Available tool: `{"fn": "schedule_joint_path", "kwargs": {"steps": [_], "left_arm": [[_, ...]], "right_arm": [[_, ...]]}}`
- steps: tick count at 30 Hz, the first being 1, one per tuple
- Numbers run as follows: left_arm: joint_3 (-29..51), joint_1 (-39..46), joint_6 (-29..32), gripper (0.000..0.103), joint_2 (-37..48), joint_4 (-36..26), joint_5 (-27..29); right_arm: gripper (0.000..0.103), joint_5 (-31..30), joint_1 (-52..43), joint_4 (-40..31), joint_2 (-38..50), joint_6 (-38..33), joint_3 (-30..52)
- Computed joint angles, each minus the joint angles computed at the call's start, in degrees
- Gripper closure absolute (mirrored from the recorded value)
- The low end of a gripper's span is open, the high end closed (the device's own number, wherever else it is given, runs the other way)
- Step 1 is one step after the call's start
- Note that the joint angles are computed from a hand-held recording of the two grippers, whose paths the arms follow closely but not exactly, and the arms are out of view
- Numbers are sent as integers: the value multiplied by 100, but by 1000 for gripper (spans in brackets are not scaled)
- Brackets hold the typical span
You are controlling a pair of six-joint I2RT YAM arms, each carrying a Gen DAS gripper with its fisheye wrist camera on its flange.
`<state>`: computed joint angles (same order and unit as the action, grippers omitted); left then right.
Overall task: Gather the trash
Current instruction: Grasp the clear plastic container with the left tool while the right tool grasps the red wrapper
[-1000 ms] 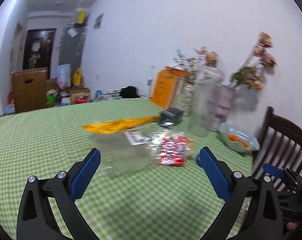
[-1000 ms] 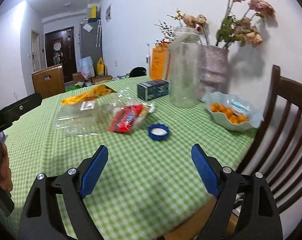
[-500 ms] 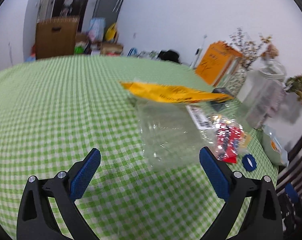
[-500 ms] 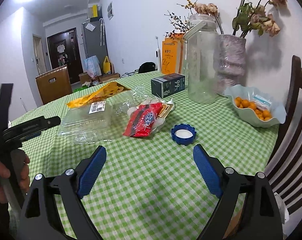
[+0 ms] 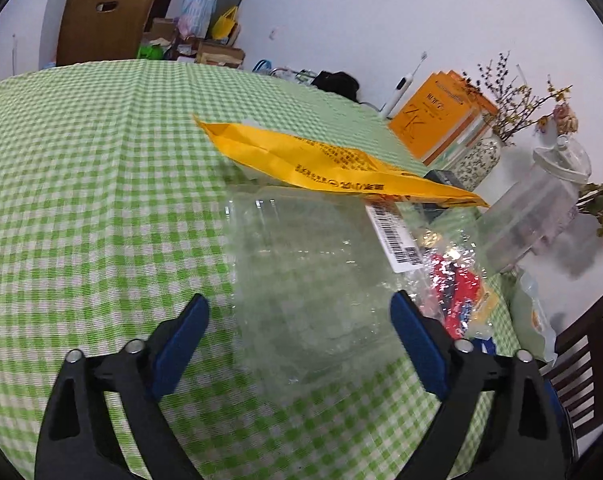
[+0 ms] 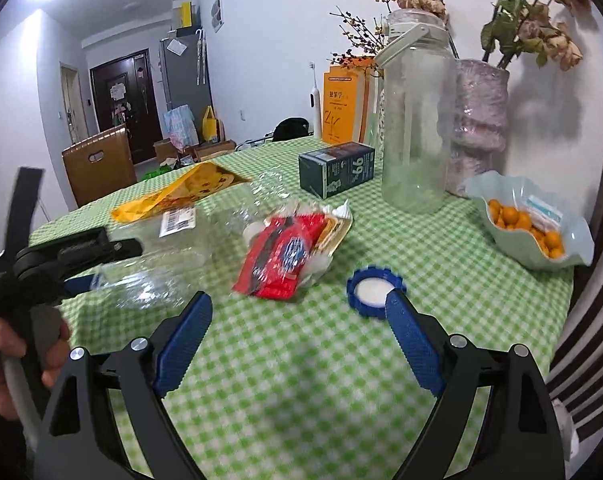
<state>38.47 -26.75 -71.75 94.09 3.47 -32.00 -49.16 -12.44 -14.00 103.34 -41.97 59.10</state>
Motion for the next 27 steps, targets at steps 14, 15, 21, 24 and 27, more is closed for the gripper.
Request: {"fn": "schedule_joint_path", "kwargs": {"steps": [14,15,21,24,27], "left_arm": [[-331,-42,735,78,-1123,78,151],[-343,-46,794,79,-1228,52,125],[-257,-75,1029,80,-1441,-233,-63],[-270,-120,1103,81,-1604,-223,-24],[-185,-332,1265,83,-1758,-271,-197]], "right_arm": [[40,423,1114,-246,1456,1153,1854],[41,473,1174,-311,1502,1150,1938],[97,1193,1442,-872,1512,772,1998],[103,964,1198,-970,1247,756,1802],[103,736,862,-1003,846,632,1554]]}}
